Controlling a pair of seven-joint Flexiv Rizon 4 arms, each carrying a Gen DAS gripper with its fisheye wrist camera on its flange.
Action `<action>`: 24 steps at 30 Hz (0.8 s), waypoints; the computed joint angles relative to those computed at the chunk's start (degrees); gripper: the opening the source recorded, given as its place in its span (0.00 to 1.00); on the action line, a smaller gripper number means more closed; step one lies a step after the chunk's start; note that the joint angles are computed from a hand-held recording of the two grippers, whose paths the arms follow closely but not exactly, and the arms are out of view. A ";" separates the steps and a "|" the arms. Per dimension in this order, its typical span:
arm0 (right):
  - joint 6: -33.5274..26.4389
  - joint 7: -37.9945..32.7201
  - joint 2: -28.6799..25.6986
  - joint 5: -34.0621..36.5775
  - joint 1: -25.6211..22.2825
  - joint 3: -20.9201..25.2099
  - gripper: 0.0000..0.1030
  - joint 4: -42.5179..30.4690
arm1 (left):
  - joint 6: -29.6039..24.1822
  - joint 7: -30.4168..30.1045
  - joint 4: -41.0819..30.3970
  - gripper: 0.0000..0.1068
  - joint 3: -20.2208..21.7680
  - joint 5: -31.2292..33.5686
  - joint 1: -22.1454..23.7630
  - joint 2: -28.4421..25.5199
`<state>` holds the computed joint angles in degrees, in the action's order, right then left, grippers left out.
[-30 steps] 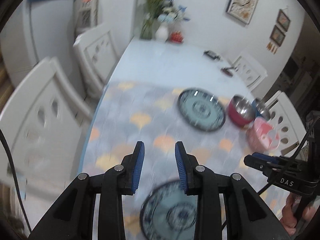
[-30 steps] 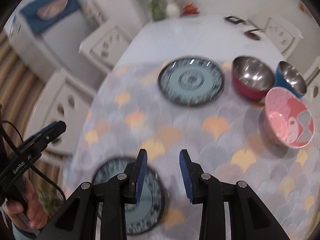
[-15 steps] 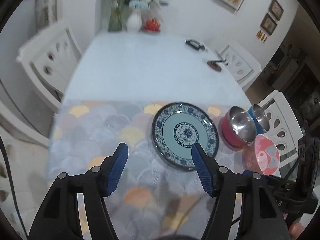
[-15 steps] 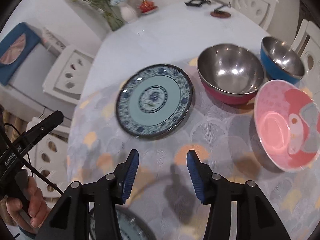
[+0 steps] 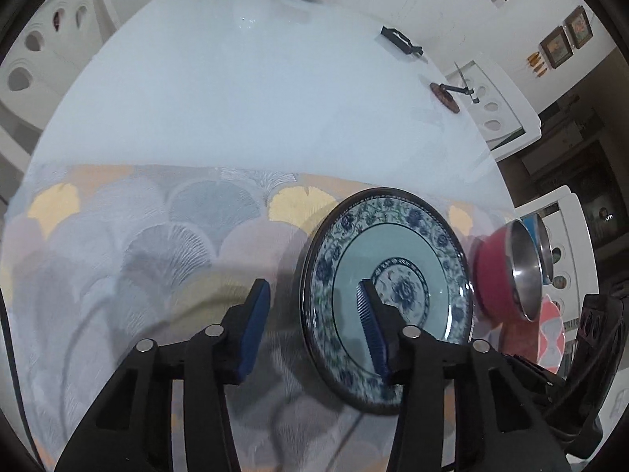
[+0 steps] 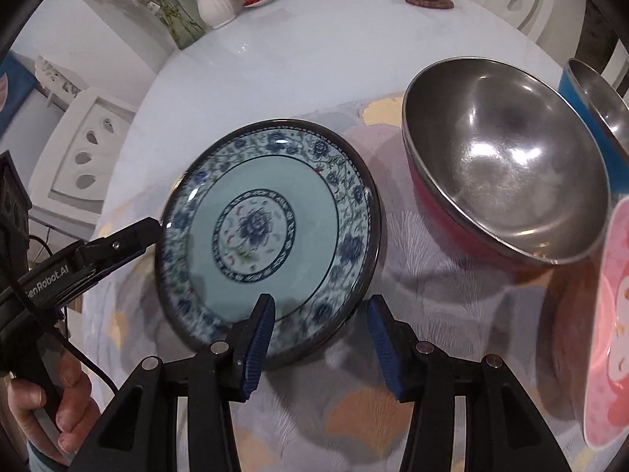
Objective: Organize plates and bowls
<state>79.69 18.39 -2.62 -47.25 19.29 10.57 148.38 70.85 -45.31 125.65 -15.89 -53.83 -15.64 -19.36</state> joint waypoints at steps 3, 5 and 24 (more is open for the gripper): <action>1.36 2.55 -0.92 -4.55 -0.54 -1.60 0.46 0.30 | -1.08 -0.07 -1.50 0.30 -0.16 0.59 0.35 -1.67; 0.90 3.90 -0.76 -7.37 -0.88 -2.04 0.45 0.28 | -1.21 0.38 -1.82 0.28 -0.58 0.13 0.70 -2.21; -2.13 1.35 -0.83 -11.80 -1.73 -1.10 0.35 -0.65 | 0.68 7.56 -1.06 0.23 -0.89 -8.76 -0.64 -2.24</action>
<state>77.56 19.75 -3.45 -59.05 17.55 9.46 147.73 71.53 -37.75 124.59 -16.79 -62.59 -16.28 -21.59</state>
